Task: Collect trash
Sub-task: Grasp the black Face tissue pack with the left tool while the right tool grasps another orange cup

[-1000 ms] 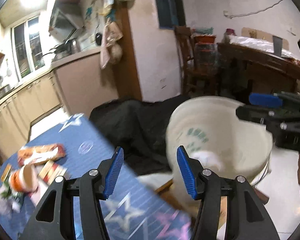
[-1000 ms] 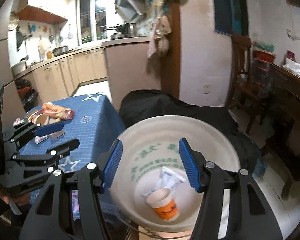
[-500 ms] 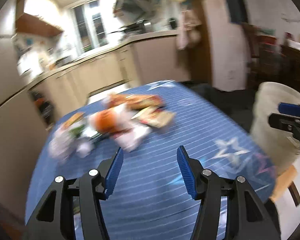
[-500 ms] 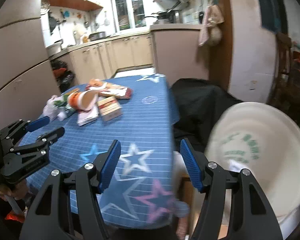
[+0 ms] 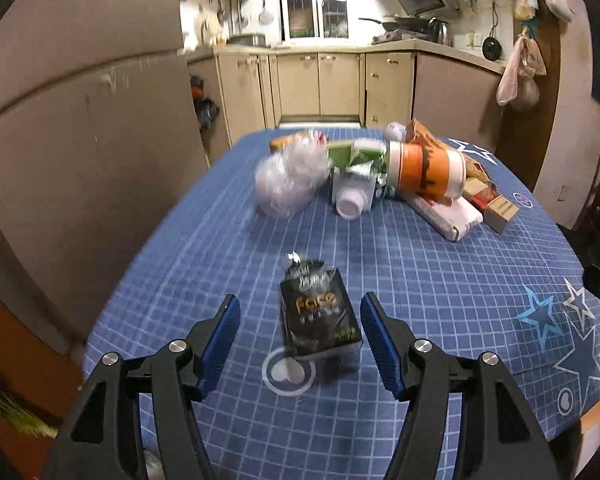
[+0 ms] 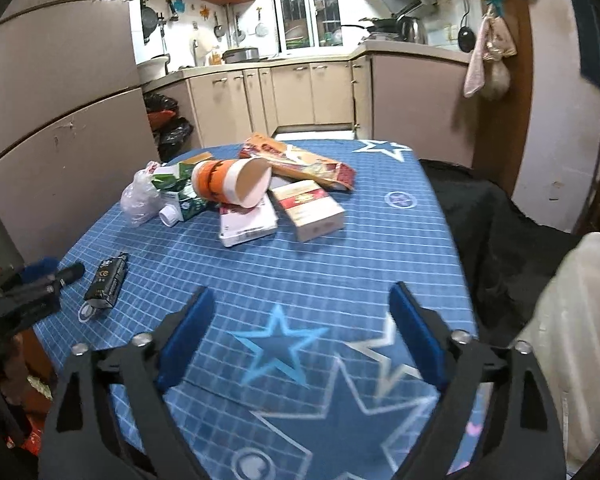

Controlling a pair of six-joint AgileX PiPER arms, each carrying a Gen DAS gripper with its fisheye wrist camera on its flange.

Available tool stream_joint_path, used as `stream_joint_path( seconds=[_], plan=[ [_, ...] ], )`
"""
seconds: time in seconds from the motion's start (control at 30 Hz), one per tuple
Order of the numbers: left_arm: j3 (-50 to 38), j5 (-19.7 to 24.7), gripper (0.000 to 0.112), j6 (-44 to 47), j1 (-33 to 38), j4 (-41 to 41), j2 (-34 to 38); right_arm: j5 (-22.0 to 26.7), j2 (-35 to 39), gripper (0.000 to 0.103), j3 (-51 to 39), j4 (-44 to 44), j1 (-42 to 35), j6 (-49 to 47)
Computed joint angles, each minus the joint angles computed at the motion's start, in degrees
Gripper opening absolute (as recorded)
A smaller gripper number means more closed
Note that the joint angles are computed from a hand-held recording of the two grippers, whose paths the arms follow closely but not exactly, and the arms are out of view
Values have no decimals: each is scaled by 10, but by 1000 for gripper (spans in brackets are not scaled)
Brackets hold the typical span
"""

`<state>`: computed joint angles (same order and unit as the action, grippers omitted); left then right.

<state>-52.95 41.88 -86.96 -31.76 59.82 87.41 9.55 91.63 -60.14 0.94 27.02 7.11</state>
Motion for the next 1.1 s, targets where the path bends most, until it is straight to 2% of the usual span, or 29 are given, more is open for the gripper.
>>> stream_joint_path(
  seconds=[0.07,0.23,0.33,0.4,0.47,0.53,0.7,0.9,1.0,1.1],
  plan=[
    [7,-22,71,-2,10,-3,2,5,17,89,-19,27,1,-27],
    [-6,-31,71,-4,23,10,37,24,68,89,-81,144,3,-154],
    [-12,-63,71,13,48,-10,55,45,101,88,-133,233,0,-246],
    [-19,-74,71,19,57,-13,69,67,126,81,-178,289,-4,-295],
    [-23,-90,64,25,65,-15,78,95,158,75,-231,323,-8,-322],
    [-22,-100,58,25,70,-9,84,133,202,68,-303,321,-11,-318],
    [-9,-116,56,-26,78,40,86,234,314,58,-476,284,-11,-259],
    [31,-179,57,-77,115,69,52,325,414,56,-639,264,-10,-214],
    [44,-203,60,-91,132,83,41,360,442,29,-684,283,-14,-219],
    [42,-192,60,-100,126,95,45,353,441,26,-679,278,-10,-216]
  ],
)
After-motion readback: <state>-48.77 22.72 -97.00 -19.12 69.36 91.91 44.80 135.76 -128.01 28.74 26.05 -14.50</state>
